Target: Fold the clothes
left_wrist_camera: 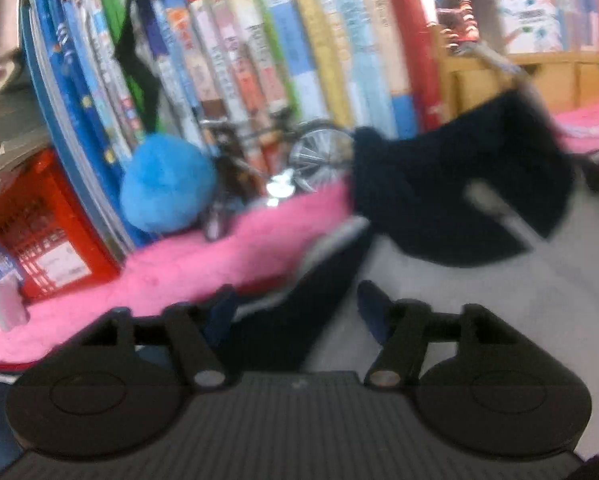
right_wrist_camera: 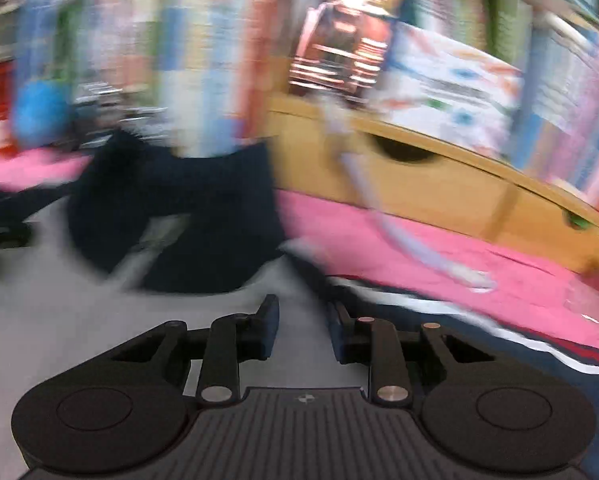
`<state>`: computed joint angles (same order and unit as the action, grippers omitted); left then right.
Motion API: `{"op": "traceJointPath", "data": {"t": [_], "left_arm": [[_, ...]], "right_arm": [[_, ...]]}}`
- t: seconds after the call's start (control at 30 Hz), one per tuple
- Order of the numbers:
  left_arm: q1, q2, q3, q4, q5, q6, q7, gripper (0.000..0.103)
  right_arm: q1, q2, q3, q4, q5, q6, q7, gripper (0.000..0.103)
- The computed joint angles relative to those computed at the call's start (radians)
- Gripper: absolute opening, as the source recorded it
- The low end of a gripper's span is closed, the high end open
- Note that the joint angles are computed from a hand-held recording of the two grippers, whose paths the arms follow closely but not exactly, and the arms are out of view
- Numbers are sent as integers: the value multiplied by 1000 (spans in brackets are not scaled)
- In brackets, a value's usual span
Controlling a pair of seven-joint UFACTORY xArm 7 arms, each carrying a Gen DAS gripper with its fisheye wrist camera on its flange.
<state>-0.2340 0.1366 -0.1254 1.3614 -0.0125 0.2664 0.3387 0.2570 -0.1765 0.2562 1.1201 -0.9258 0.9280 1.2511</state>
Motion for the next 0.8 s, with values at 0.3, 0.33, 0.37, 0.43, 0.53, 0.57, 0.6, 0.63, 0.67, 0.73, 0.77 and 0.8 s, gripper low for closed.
{"op": "traceJointPath", "data": {"t": [0.3,0.33,0.37,0.43,0.53,0.57,0.6,0.63,0.67,0.73,0.77,0.8], "left_arm": [[43,46,-12,105,-171,118,64,82],[39,45,-8,104,-158,113,59,82],[43,38,-10,96,-164,110,67,81],[44,2,-9,56,-175,103,58,78],[47,-115,-21,-59,-291,116,117,75],[41,-158,-18,-101,-361,119,177,75],[28,-197,-9,-141,-407,117,221,75],[12,-236,3,-178,-450,118,261,75],[-7,-267,15,-206,-484,124,292,75],[-51,-321,39,-249,-546,143,338,75],[-74,-331,47,-251,-573,158,352,75],[-100,-336,51,-247,-607,181,362,75]], "right_arm": [[-75,-56,-42,-56,18,16,63,43],[-81,-67,-44,-62,38,8,77,43],[-79,-99,-43,-84,64,-9,84,43],[-70,-186,-41,-151,109,-89,49,43],[-43,-309,-44,-238,186,-198,-14,50],[-35,-350,-40,-265,209,-217,-29,51],[-37,-399,-24,-297,222,-207,-26,53],[-45,-460,-11,-336,237,-202,-5,53],[-63,-537,4,-383,249,-188,30,55],[-117,-719,31,-482,264,-129,101,70],[-145,-815,45,-525,275,-81,127,78],[-180,-913,63,-560,288,1,142,79]]}}
